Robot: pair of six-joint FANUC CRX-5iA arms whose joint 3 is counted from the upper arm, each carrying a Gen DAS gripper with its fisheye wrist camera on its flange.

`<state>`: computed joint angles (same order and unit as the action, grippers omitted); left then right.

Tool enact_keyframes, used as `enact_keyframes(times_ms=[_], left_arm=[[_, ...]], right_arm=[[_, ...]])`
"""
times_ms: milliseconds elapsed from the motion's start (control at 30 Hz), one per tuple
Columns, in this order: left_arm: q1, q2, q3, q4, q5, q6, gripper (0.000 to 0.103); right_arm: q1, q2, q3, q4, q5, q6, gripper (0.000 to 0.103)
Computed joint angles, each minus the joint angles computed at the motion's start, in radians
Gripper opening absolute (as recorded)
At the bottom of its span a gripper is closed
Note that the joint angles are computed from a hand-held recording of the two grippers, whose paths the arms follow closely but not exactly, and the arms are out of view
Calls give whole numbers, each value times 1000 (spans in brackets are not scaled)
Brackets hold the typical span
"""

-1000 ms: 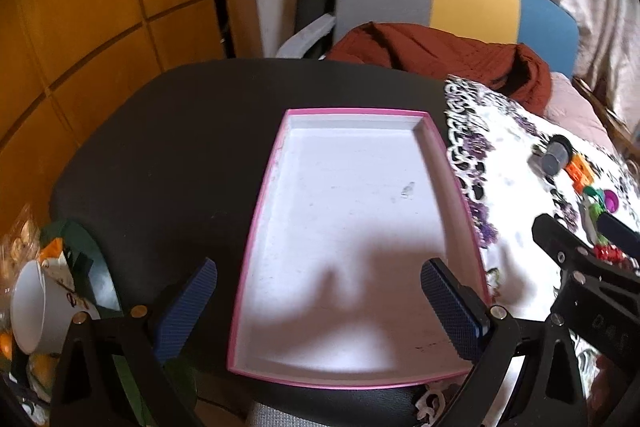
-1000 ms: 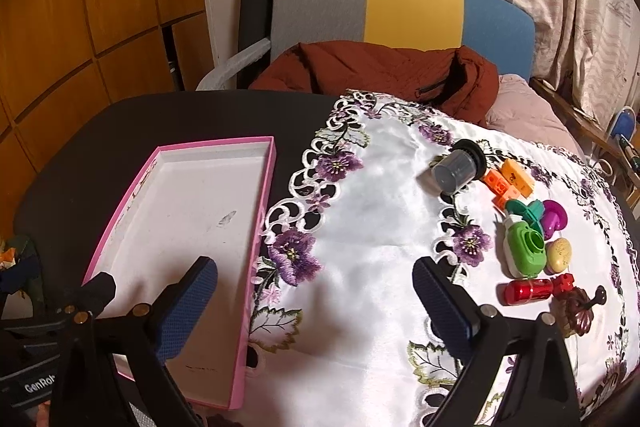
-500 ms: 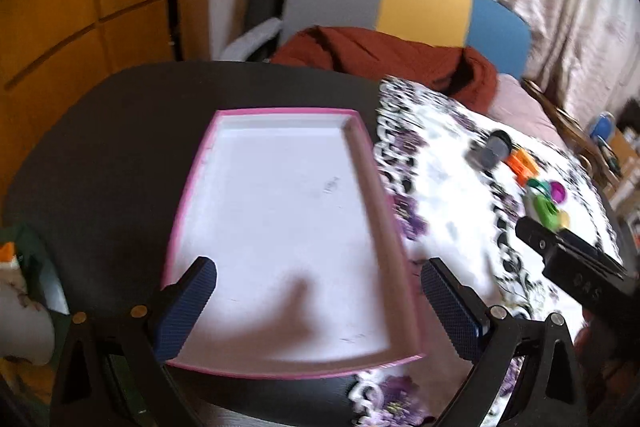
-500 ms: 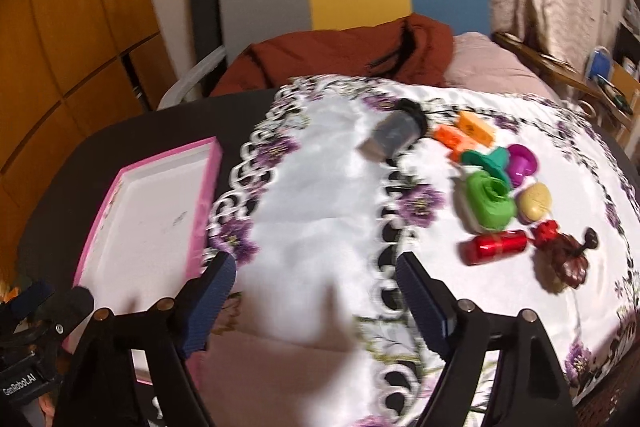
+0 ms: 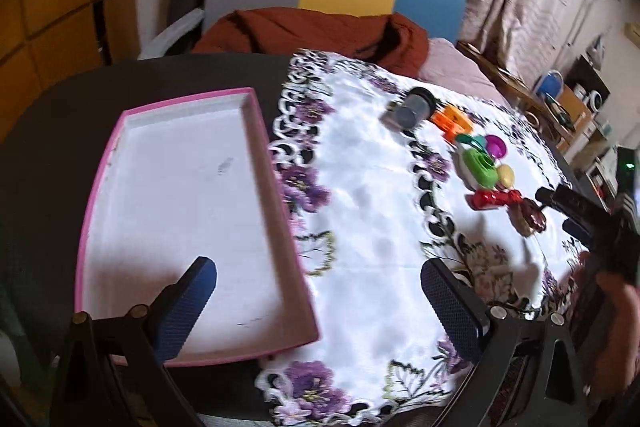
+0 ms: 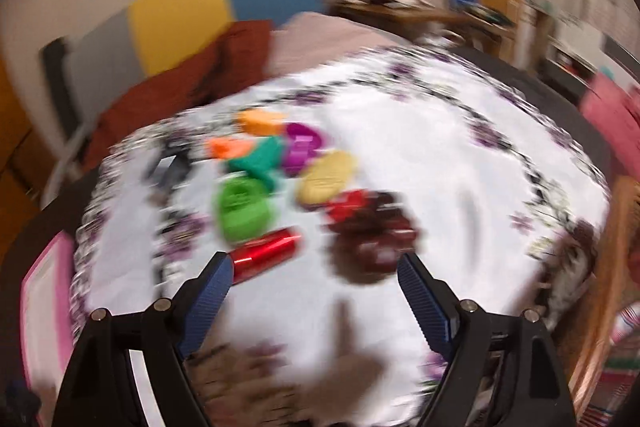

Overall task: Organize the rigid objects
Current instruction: 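Reach the right tool to the brown flower-shaped knob and grasp it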

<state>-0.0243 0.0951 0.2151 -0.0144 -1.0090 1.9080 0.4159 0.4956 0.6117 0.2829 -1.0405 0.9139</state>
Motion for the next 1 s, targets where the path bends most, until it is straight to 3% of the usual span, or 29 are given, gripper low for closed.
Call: enact_keyframes(times_ms=[33, 100, 267, 367, 500, 833, 967, 1000], left_arm=[[-3, 7, 7, 5, -4, -4, 103], [-22, 34, 48, -11, -44, -2, 103], [-52, 76, 104, -8, -86, -24, 103], [-59, 105, 131, 15, -104, -52, 103], [-76, 130, 153, 13, -93, -81, 103], [-91, 212, 229, 46, -65, -125, 103], [-110, 268, 305, 20, -97, -134, 103], [-113, 278, 313, 22, -93, -140, 103]], right_arm=[[-12, 10, 16, -5, -14, -3, 84], [-31, 45, 73, -22, -58, -2, 70], [-54, 128, 213, -74, -151, 69, 49], [-59, 165, 276, -95, -190, 121, 41], [-67, 191, 318, -111, -200, 129, 35], [-70, 212, 333, -72, -225, 81, 40], [-76, 184, 296, -97, -172, 80, 23], [-77, 172, 279, -102, -153, 74, 23]])
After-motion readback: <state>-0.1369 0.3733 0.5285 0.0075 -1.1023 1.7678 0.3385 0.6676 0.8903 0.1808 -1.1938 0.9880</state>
